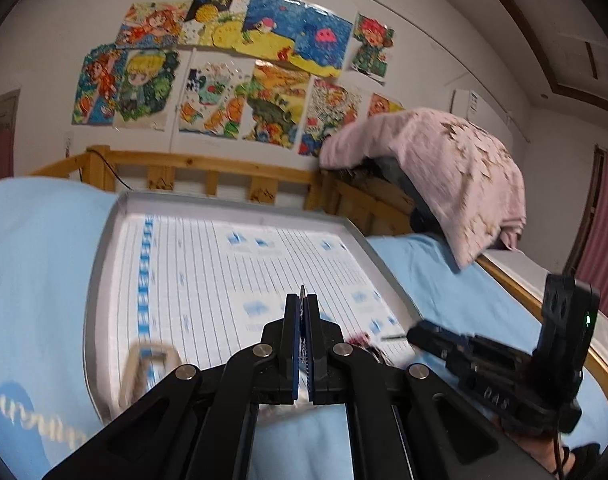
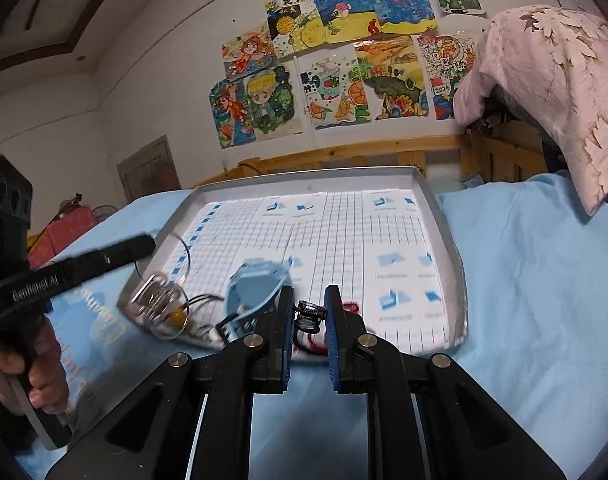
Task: Organize jewelry
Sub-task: 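Carry the rings into the tray with the left tool while the right tool carries the beaded bracelet there, then open both tools over the tray and withdraw them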
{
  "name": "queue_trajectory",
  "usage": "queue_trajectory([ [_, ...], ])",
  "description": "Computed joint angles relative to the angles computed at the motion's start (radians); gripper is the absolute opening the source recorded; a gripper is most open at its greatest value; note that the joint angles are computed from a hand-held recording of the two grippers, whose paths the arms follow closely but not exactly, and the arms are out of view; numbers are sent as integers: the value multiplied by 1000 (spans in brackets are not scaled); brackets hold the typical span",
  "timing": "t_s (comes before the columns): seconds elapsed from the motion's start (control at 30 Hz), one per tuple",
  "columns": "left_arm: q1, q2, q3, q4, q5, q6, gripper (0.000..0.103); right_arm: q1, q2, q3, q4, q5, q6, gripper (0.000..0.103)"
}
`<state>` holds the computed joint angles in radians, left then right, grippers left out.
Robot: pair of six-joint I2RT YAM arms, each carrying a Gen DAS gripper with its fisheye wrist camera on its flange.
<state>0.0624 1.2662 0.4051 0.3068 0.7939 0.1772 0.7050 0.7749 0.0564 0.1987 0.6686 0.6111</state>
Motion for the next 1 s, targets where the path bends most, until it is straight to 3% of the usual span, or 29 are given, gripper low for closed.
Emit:
queue_trajectory([
  [0.2,-54,171,42,79,-84,-14,3,-98,298,50,225,-106,-46,13],
  [0.57,-59,254,68,16,-111,30,5,-125,389,59,241,-128,0,16],
  [0.67,-66,242,56,19,-128,43,13,-118,380,53,243,-113,5,35],
  [0.73,-65,231,45,28,-122,45,21,-107,354,42,238,-93,10,35],
  [0.87,-46,202,28,28,-102,39,24,-51,271,13,190,-7,50,35],
  [0.93,-31,181,17,26,-83,38,35,10,195,7,116,75,83,37],
  [0.97,-20,161,4,29,-68,35,39,41,167,5,80,114,100,43],
  [1.0,-9,147,-4,30,-53,34,53,86,124,6,26,170,126,49],
])
